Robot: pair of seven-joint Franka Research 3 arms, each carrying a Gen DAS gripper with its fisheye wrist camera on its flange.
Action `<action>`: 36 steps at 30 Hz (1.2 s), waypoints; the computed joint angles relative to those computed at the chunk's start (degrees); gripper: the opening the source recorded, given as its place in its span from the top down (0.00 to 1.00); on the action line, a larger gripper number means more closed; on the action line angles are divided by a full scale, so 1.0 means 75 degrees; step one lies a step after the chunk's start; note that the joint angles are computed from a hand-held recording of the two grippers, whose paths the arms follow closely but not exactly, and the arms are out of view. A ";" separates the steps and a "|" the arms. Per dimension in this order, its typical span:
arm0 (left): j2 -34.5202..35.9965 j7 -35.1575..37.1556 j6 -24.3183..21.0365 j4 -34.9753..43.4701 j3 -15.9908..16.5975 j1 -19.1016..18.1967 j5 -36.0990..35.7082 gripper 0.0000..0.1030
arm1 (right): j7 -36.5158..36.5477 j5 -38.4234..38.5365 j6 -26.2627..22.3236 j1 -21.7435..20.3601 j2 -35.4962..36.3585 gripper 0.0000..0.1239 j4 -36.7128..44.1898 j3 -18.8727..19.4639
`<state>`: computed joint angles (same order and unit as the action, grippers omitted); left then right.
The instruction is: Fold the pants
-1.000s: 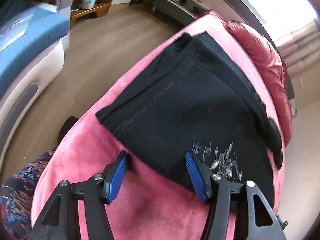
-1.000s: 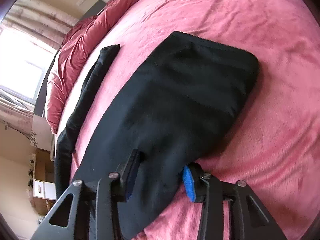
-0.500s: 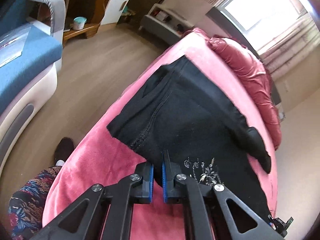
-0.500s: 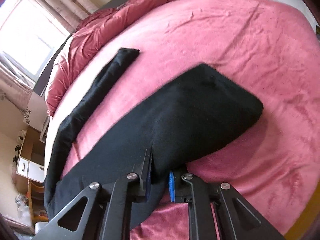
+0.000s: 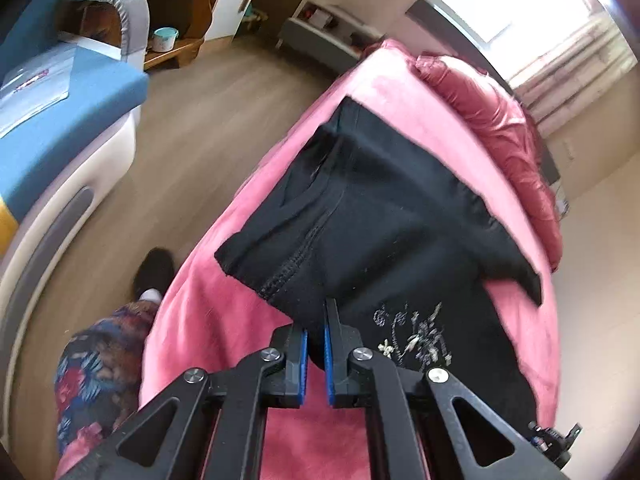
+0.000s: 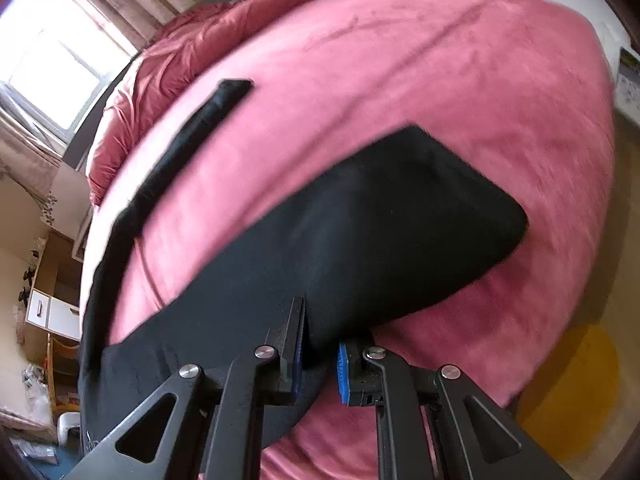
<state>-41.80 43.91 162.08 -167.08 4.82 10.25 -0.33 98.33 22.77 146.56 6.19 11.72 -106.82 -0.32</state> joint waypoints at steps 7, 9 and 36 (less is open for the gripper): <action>0.0446 0.0067 -0.1089 0.0436 -0.0287 0.0051 0.0284 0.91 | 0.0806 -0.0561 -0.0130 0.0101 0.0175 0.87 -0.0044 -0.0178; 0.0634 -0.0072 -0.1671 0.0744 -0.0511 0.0220 0.0530 0.82 | 0.0961 -0.0864 -0.0212 0.0149 0.0209 0.82 0.0045 -0.0206; 0.4336 0.2797 -0.1158 0.4561 0.0517 0.0188 -0.0272 0.63 | -0.0421 -0.1433 -0.2438 0.1471 0.3228 0.52 0.5493 0.0586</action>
